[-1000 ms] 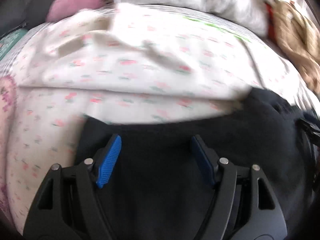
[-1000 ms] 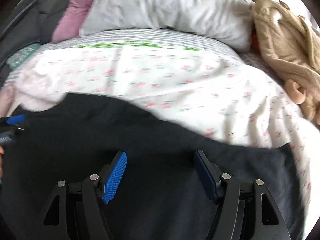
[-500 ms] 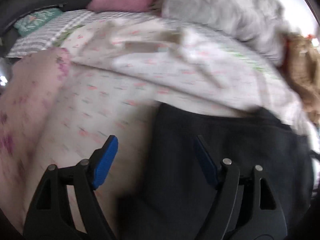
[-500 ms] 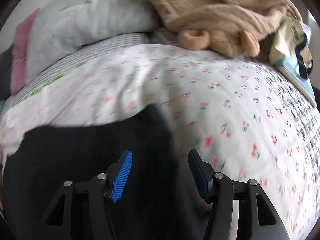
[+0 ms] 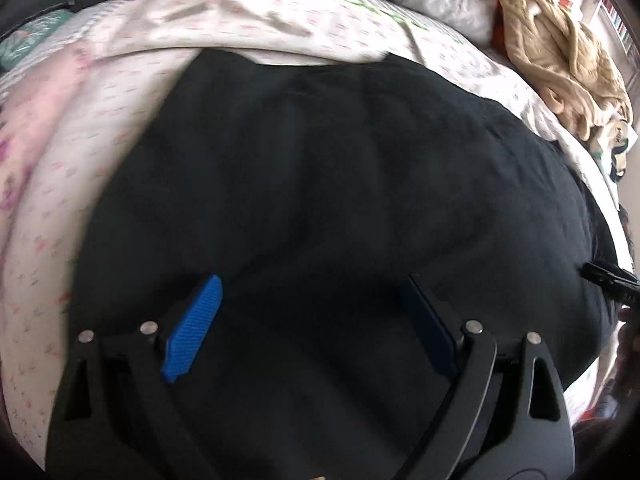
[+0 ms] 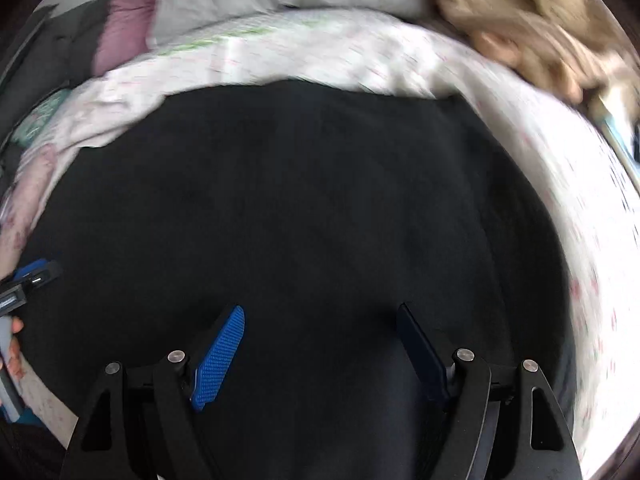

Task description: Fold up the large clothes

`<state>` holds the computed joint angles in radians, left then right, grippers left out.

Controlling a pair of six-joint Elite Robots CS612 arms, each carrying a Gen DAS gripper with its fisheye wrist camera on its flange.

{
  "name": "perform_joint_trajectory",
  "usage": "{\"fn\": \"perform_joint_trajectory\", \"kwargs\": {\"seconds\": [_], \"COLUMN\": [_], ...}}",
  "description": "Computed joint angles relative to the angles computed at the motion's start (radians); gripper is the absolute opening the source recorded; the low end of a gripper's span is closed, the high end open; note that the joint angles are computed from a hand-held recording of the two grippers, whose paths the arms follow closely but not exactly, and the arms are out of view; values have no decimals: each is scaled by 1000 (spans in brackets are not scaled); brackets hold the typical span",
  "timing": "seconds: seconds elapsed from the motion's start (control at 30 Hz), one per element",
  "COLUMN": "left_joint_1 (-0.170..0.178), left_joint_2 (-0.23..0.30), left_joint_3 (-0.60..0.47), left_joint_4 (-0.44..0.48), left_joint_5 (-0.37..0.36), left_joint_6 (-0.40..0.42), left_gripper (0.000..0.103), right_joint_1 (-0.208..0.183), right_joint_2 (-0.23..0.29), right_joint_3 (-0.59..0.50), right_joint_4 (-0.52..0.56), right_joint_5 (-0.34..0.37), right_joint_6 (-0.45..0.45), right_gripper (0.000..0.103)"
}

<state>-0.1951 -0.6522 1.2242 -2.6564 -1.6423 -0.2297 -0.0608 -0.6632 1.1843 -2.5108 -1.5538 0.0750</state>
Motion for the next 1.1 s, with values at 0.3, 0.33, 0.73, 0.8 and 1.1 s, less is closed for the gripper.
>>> {"fn": "perform_joint_trajectory", "kwargs": {"seconds": [0.3,0.33,0.73,0.8,1.1], "left_joint_1": [78,88,23,23,23], "left_joint_2": [-60,-68,-199,-195,-184], "left_joint_3": [119,130,293,296,288], "left_joint_4": [-19,-23,-128,-121,-50], "left_joint_5": [14,-5,202,175,81], "left_joint_6": [-176,-226,-244,-273,-321], "left_gripper": [95,95,102,102,102], "right_joint_1": [-62,-64,-41,-28,17], "right_joint_2": [-77,-88,-176,-165,-122], "right_joint_3": [158,172,260,240,172], "right_joint_4": [-128,-128,-249,-217,-133], "right_joint_5": [-62,-84,33,48,23], "right_joint_6": [47,65,65,43,-32], "right_gripper": [80,80,83,83,83]}}
